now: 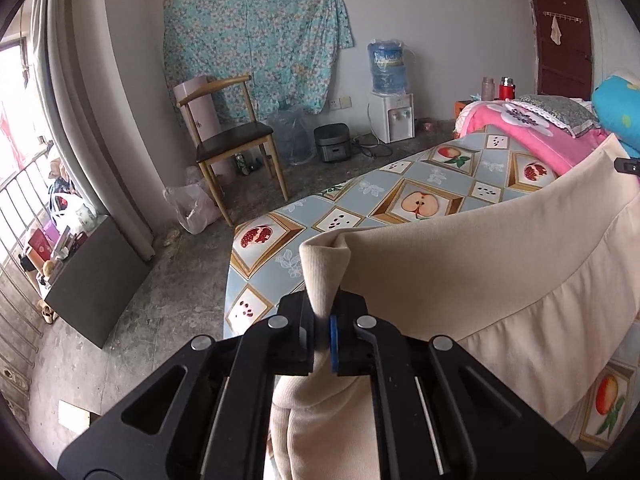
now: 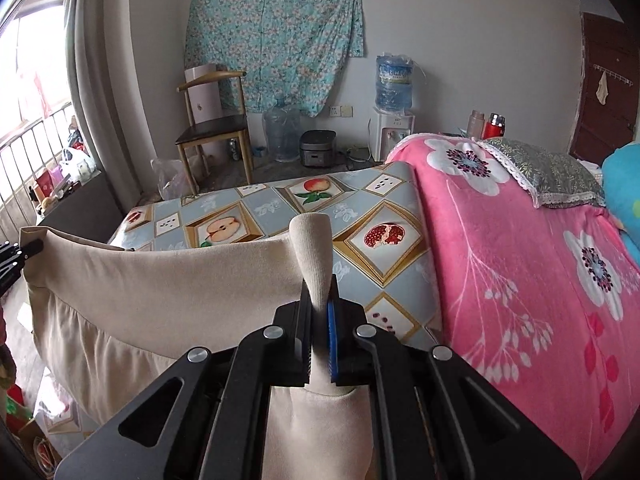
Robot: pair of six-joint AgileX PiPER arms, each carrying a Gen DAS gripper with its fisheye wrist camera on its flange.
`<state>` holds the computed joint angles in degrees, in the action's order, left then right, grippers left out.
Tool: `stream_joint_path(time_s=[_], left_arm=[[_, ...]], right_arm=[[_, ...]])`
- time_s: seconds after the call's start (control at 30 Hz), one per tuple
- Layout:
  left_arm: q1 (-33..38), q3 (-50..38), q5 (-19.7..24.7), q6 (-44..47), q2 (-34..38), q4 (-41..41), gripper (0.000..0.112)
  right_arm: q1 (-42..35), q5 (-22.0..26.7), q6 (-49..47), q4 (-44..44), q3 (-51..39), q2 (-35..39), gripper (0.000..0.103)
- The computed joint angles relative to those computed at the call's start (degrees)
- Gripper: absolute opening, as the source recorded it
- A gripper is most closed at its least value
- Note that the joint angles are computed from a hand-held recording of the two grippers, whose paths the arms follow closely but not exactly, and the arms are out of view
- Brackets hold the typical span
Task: Fold large clothes
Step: 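Lift the jacket side with both grippers and fold it over the body, then release both grippers and smooth the folded jacket flat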
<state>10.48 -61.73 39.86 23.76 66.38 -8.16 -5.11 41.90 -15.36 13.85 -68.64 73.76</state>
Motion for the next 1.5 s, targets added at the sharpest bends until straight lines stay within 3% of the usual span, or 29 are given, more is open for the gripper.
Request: stream_joint_path(time_s=[0.13,0.23,0.43,0.57,0.67,0.73,0.87,0.97,1.03,1.1,1.2,1.27,1.37,1.43,1.5], left_arm=[[-3.18,-7.13,-2.39,-7.90,17.32,6.48,0.005],[-3.74,-8.07,-3.59,-10.80,24.89,8.81,0.005],[-1.87,-5.12,-7.13,-5.45,23.36,3.80,0.005],[-1.34,-8.26,-4.32,-4.75,26.07,2.38,0.005],[-1.11,-11.23,-0.09,-6.06,30.63,3.17,0.016],[-0.11,-11.37,-0.72,-8.94,29.91,4.19,0.027],[4.12,-9.44,-2.24,-10.23,23.02,3.60,0.026],[8.46,-6.84,-0.33,-2.81,15.51,-2.34,0.024],[12.05,-4.47,4.15,6.38,10.03,-10.25,0.024],[15.89,-0.80,10.35,15.04,4.73,-17.51,0.024],[19.49,6.66,16.58,19.91,-0.98,-20.14,0.024],[20.38,13.26,15.59,20.15,-3.40,-18.83,0.024],[24.04,22.08,11.51,23.84,-4.82,-20.62,0.026],[28.07,24.23,11.92,29.89,-6.21,-25.37,0.026],[27.91,23.34,12.31,27.11,-7.30,-23.02,0.025]], right_arm=[[2.97,-3.52,4.20,-4.84,-5.60,13.53,0.006],[4.03,-4.71,6.57,-8.29,-7.10,20.99,0.006],[3.29,-6.68,3.07,-4.95,-6.83,21.18,0.006],[2.60,-5.48,3.25,-4.20,-9.57,23.85,0.006],[3.03,0.31,5.91,-7.28,-14.49,29.69,0.011],[3.38,0.17,10.32,-12.12,-13.93,29.26,0.025],[0.91,-2.20,9.79,-12.41,-8.00,20.21,0.029],[-2.84,-0.47,2.86,-6.00,-2.86,10.91,0.033],[-5.98,3.31,-5.56,1.88,0.53,4.77,0.042],[-9.66,9.33,-15.61,10.78,5.10,-1.37,0.044],[-13.48,16.68,-23.37,16.15,12.34,-8.82,0.044],[-15.45,17.79,-26.27,16.14,18.25,-12.10,0.044],[-16.75,13.98,-26.64,13.13,25.21,-11.68,0.044],[-22.02,16.05,-30.49,17.75,25.75,-8.98,0.051],[-20.94,17.24,-25.96,15.31,23.46,-10.12,0.051]])
